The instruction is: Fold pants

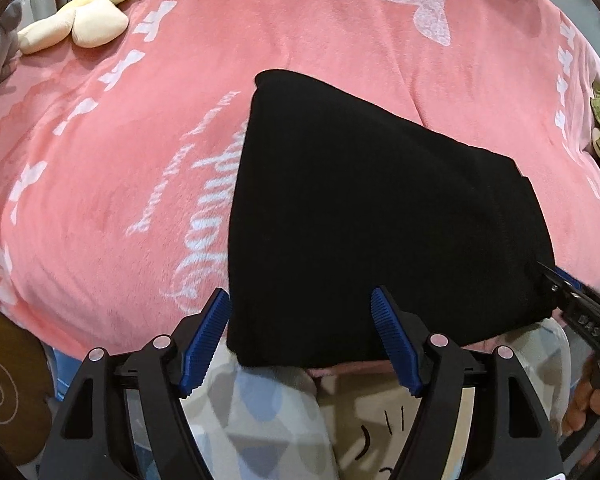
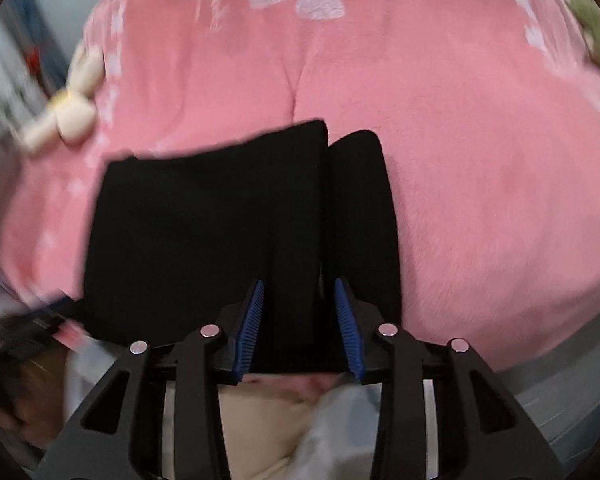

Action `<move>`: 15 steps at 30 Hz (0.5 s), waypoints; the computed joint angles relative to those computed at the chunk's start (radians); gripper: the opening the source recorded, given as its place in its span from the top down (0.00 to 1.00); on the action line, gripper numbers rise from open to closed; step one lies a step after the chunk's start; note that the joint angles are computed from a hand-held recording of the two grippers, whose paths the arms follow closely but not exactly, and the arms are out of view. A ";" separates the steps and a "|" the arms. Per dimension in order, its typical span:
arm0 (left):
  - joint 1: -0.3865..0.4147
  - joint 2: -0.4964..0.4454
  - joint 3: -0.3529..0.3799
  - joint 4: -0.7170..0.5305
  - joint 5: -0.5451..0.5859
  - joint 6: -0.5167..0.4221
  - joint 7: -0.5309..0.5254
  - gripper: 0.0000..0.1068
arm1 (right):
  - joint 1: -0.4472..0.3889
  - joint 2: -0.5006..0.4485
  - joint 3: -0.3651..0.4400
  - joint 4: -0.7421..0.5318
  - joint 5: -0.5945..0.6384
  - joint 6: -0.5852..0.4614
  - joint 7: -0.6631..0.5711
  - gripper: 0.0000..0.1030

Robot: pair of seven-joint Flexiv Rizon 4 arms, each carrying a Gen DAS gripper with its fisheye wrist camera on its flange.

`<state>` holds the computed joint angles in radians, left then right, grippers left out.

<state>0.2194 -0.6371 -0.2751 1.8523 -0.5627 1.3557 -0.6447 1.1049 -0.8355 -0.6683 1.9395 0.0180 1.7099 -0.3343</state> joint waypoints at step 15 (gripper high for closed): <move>0.154 0.090 -0.208 0.149 -0.265 -0.048 0.243 0.28 | -0.311 -0.020 0.358 -0.117 0.075 0.162 -0.112 0.68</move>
<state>0.3732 -0.5467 -0.4828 2.0014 -0.8280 1.3080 -0.4019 0.7939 -0.8551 -0.3104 1.8228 0.0925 1.8722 -0.4459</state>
